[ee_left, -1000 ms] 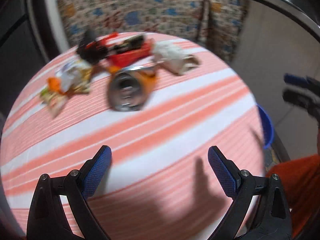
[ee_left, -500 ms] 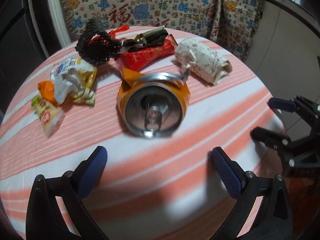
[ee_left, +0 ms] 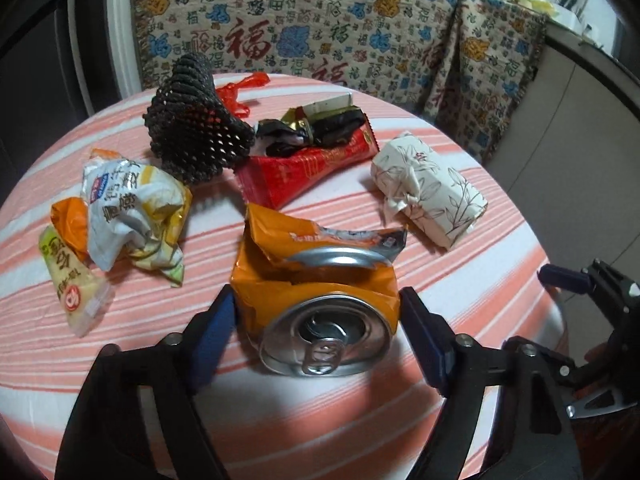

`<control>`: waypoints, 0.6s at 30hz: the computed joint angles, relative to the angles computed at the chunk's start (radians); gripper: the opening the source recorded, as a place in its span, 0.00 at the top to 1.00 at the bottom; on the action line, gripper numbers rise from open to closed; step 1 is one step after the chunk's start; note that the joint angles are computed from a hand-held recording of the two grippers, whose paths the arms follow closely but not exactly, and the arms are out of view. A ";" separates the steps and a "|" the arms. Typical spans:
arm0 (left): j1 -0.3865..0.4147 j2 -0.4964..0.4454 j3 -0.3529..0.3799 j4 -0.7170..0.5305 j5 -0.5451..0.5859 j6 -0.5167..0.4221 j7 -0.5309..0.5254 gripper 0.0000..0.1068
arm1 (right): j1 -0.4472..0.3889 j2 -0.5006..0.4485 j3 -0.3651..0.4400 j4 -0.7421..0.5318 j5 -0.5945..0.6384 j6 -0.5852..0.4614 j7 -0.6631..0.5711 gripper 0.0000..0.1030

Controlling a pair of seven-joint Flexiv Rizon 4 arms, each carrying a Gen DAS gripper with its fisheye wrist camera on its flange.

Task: Collect trash
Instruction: 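Grasp the crushed orange can with the left tool while the right tool grasps the white floral cup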

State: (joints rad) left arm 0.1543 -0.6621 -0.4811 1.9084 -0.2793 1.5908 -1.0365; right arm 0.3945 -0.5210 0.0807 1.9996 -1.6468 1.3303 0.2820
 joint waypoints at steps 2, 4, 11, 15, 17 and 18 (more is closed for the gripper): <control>0.035 -0.002 -0.040 0.017 -0.001 0.012 0.007 0.28 | -0.001 0.001 0.001 0.001 0.008 0.001 -0.006 0.13; 0.063 0.004 -0.064 0.039 0.004 0.026 0.005 0.29 | 0.001 0.001 0.002 0.003 0.034 0.000 -0.027 0.13; 0.149 0.029 -0.126 0.119 0.048 0.070 -0.048 0.31 | -0.043 -0.001 -0.028 -0.049 -0.018 0.092 0.096 0.13; 0.163 0.038 -0.126 0.140 0.080 0.082 -0.074 0.32 | -0.071 -0.053 -0.023 -0.139 0.006 0.137 0.071 0.13; 0.165 0.040 -0.123 0.141 0.095 0.082 -0.084 0.33 | -0.048 -0.083 -0.031 -0.181 0.079 0.138 0.002 0.13; 0.172 0.040 -0.128 0.145 0.101 0.086 -0.088 0.33 | -0.029 -0.098 -0.037 -0.202 0.131 0.123 -0.045 0.13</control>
State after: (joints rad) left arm 0.3260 -0.6224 -0.6095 2.0531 -0.1787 1.6763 -1.1245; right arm 0.3657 -0.6192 0.0436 1.7979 -1.5160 1.4536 0.2370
